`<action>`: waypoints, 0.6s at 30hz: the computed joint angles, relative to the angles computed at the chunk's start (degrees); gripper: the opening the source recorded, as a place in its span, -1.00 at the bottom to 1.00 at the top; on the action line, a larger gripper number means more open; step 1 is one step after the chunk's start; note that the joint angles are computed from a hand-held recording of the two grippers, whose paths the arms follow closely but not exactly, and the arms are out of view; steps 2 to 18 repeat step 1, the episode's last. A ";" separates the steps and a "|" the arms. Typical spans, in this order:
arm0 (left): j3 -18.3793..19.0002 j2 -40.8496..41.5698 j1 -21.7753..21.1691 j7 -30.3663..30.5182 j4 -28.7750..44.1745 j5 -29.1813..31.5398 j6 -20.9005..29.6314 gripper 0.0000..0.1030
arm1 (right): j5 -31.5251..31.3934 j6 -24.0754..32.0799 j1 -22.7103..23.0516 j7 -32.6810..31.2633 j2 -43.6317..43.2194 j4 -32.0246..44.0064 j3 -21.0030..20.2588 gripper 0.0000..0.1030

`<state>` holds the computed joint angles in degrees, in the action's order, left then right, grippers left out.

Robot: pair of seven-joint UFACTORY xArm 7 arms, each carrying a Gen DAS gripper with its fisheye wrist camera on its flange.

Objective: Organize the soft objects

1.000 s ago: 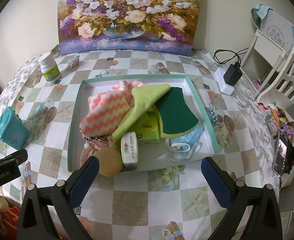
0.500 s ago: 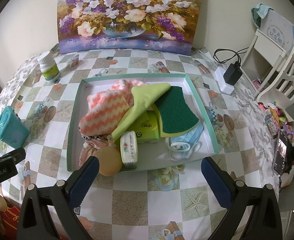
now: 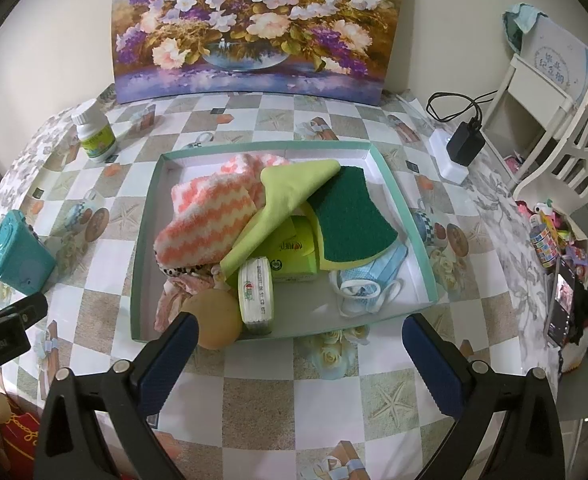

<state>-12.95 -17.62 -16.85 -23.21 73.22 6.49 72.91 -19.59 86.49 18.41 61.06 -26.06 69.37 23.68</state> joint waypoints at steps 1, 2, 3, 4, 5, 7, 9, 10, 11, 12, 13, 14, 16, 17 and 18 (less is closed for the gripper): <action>0.04 -0.01 -0.04 0.13 0.00 -0.08 -0.01 1.00 | -0.04 -0.02 0.00 0.04 0.04 0.02 0.00 1.00; 0.04 -0.01 -0.04 0.13 0.00 -0.08 -0.01 1.00 | -0.04 -0.02 0.00 0.04 0.04 0.02 0.00 1.00; 0.04 -0.01 -0.04 0.13 0.00 -0.08 -0.01 1.00 | -0.04 -0.02 0.00 0.04 0.04 0.02 0.00 1.00; 0.04 -0.01 -0.04 0.13 0.00 -0.08 -0.01 1.00 | -0.04 -0.02 0.00 0.04 0.04 0.02 0.00 1.00; 0.04 -0.01 -0.04 0.13 0.00 -0.08 -0.01 1.00 | -0.04 -0.02 0.00 0.04 0.04 0.02 0.00 1.00; 0.04 -0.01 -0.04 0.13 0.00 -0.08 -0.01 1.00 | -0.04 -0.02 0.00 0.04 0.04 0.02 0.00 1.00; 0.04 -0.01 -0.04 0.13 0.00 -0.08 -0.01 1.00 | -0.04 -0.02 0.00 0.04 0.04 0.02 0.00 1.00; 0.04 -0.01 -0.04 0.13 0.00 -0.08 -0.01 1.00 | -0.04 -0.02 0.00 0.04 0.04 0.02 0.00 1.00; 0.04 -0.01 -0.04 0.13 0.00 -0.08 -0.01 1.00 | -0.04 -0.02 0.00 0.04 0.04 0.02 0.00 1.00; 0.04 -0.01 -0.04 0.13 0.00 -0.08 -0.01 1.00 | -0.04 -0.02 0.00 0.04 0.04 0.02 0.00 1.00; 0.04 -0.01 -0.04 0.13 0.00 -0.08 -0.01 1.00 | -0.04 -0.02 0.00 0.04 0.04 0.02 0.00 1.00; 0.04 -0.01 -0.04 0.13 0.00 -0.08 -0.01 1.00 | -0.04 -0.02 0.00 0.04 0.04 0.02 0.00 1.00; 0.04 -0.01 -0.04 0.13 0.00 -0.08 -0.01 1.00 | -0.04 -0.02 0.00 0.04 0.04 0.02 0.00 1.00; 0.04 -0.01 -0.04 0.13 0.00 -0.08 -0.01 1.00 | -0.04 -0.02 0.00 0.04 0.04 0.02 0.00 1.00; 0.04 -0.01 -0.04 0.13 0.00 -0.08 -0.01 1.00 | -0.04 -0.02 0.00 0.04 0.04 0.02 0.00 1.00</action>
